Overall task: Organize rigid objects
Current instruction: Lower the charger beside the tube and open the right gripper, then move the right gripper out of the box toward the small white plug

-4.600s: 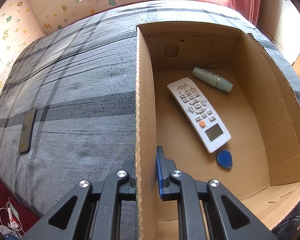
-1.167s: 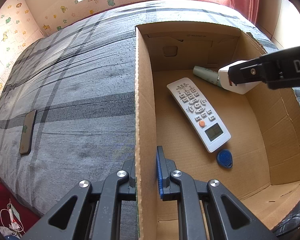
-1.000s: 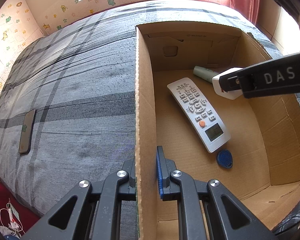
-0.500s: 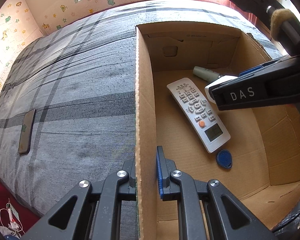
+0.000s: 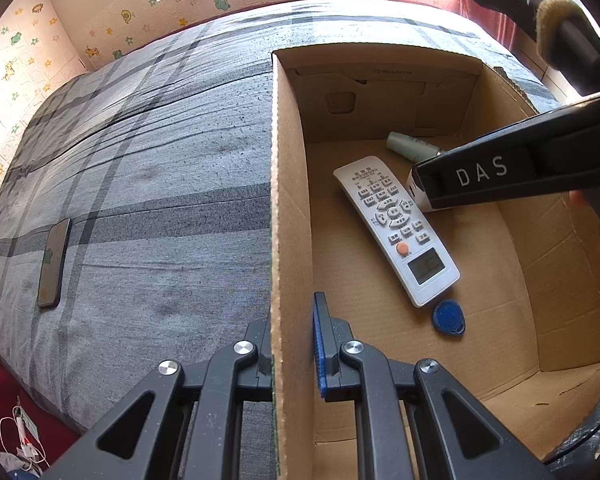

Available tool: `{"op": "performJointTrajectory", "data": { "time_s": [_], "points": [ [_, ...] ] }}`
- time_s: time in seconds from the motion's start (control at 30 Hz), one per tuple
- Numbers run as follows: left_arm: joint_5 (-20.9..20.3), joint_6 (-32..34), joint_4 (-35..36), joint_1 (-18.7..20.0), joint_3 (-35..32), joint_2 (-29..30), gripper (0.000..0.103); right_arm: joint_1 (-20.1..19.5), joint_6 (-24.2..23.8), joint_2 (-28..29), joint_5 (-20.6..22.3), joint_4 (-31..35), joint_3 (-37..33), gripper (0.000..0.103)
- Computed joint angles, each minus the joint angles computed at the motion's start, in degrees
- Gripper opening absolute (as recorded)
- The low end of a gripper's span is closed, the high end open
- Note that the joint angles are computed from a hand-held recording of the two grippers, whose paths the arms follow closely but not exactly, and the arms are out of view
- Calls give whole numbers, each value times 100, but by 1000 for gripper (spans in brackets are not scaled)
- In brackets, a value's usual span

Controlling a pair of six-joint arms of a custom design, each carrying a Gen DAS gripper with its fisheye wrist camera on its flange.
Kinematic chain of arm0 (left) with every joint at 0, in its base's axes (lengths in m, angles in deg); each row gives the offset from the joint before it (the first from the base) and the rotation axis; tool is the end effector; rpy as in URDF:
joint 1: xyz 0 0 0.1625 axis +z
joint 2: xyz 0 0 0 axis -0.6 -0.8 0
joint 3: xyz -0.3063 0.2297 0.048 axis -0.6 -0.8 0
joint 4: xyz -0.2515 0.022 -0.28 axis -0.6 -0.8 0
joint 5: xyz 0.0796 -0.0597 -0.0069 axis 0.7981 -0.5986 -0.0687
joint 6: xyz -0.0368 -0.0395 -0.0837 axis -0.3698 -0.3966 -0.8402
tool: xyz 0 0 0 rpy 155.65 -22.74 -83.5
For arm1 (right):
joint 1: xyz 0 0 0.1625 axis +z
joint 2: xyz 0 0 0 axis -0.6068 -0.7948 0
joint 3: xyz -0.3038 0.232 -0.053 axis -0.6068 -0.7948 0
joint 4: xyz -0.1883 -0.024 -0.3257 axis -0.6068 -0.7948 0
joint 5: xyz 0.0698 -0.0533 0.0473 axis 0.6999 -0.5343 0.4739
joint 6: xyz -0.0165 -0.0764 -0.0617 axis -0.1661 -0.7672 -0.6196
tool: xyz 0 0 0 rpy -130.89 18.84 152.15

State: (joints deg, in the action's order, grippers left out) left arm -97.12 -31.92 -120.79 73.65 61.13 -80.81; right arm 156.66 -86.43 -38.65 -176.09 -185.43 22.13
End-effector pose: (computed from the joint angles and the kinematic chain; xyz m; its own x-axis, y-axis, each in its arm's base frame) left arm -0.1579 -0.3801 0.2469 -0.6174 -0.1777 -0.7663 0.2088 0.9022 -0.3774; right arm 0.3744 -0.5292 0.0007 -0.5322 -0.5649 0.6306 -0.5798 0.7860 0.2147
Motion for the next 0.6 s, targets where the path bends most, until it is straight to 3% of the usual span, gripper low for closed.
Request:
{"op": "performJointTrajectory", "data": {
  "time_s": [0.33,0.6],
  "points": [
    [-5,-7,-30,14,14,-14,13,135,-43,-158,76,-165,154,71],
    [-3,-3,-42,21,21,-19,13,303,-27,-496,74,-271,436,78]
  ]
}}
